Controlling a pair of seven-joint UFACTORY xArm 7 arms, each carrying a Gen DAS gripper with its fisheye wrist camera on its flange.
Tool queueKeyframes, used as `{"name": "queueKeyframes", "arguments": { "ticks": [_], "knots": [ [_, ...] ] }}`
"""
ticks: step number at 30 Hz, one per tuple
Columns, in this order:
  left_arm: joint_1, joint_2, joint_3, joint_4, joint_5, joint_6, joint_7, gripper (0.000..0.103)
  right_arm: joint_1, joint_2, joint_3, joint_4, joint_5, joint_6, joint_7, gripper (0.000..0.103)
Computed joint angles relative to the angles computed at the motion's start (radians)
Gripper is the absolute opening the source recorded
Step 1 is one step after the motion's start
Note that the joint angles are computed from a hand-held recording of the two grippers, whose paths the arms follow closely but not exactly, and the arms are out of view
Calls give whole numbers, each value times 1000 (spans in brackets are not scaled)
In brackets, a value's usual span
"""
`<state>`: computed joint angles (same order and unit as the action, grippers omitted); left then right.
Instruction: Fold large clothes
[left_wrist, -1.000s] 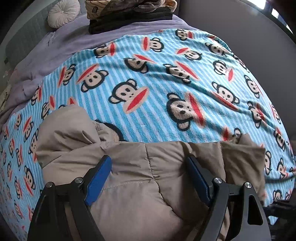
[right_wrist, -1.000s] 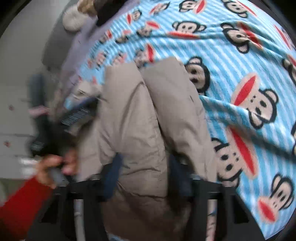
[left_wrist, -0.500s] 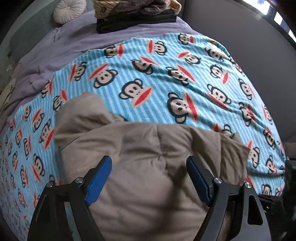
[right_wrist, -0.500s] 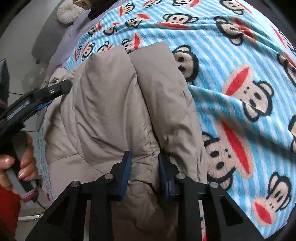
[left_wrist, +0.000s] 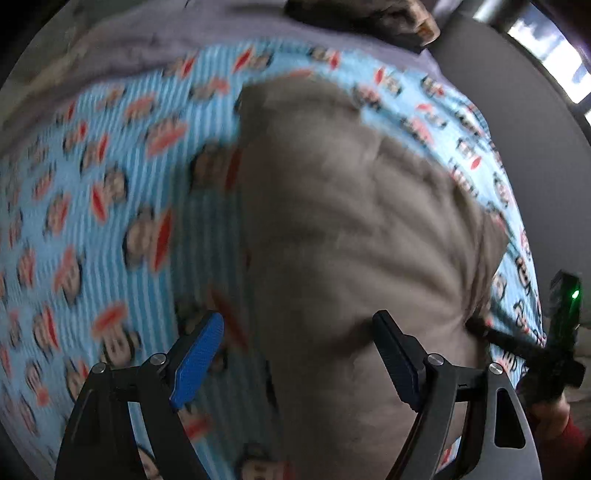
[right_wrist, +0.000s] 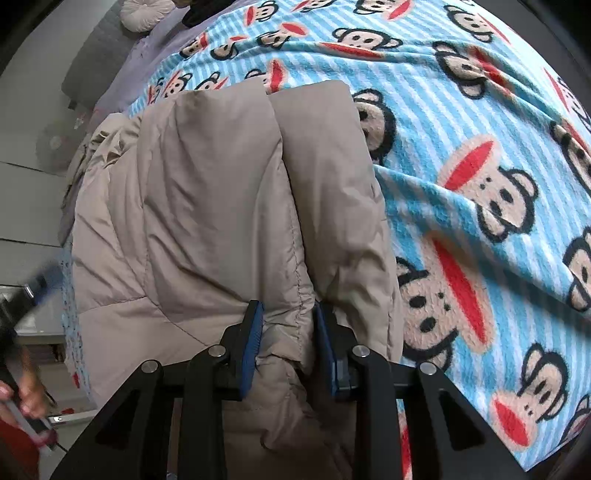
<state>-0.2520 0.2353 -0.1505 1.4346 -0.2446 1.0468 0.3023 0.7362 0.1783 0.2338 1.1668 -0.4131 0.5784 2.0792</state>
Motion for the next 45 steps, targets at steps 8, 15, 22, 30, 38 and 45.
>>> {"name": "queueKeyframes", "arguments": {
  "ticks": [8,15,22,30,38,45],
  "knots": [
    [5,-22,-4,-62,-36,0,20,85,-21,-37,10,14,45,43,-18,40],
    [-3,-13,-3,-40,-20,10,21,85,-27,-22,23,119,35,189,-102,50],
    [-6,-6,-2,-21,-6,23,14,85,-18,-53,27,59,48,160,-55,52],
    [-15,-16,-1,-36,14,-8,-22,103,-21,-81,43,29,25,178,0,73],
    [-14,-13,-3,-37,7,0,-26,103,-43,-125,53,-50,-7,110,52,94],
    [-9,-11,-3,-36,-3,7,-25,103,-79,-165,62,-163,-58,-49,171,103]
  ]
}}
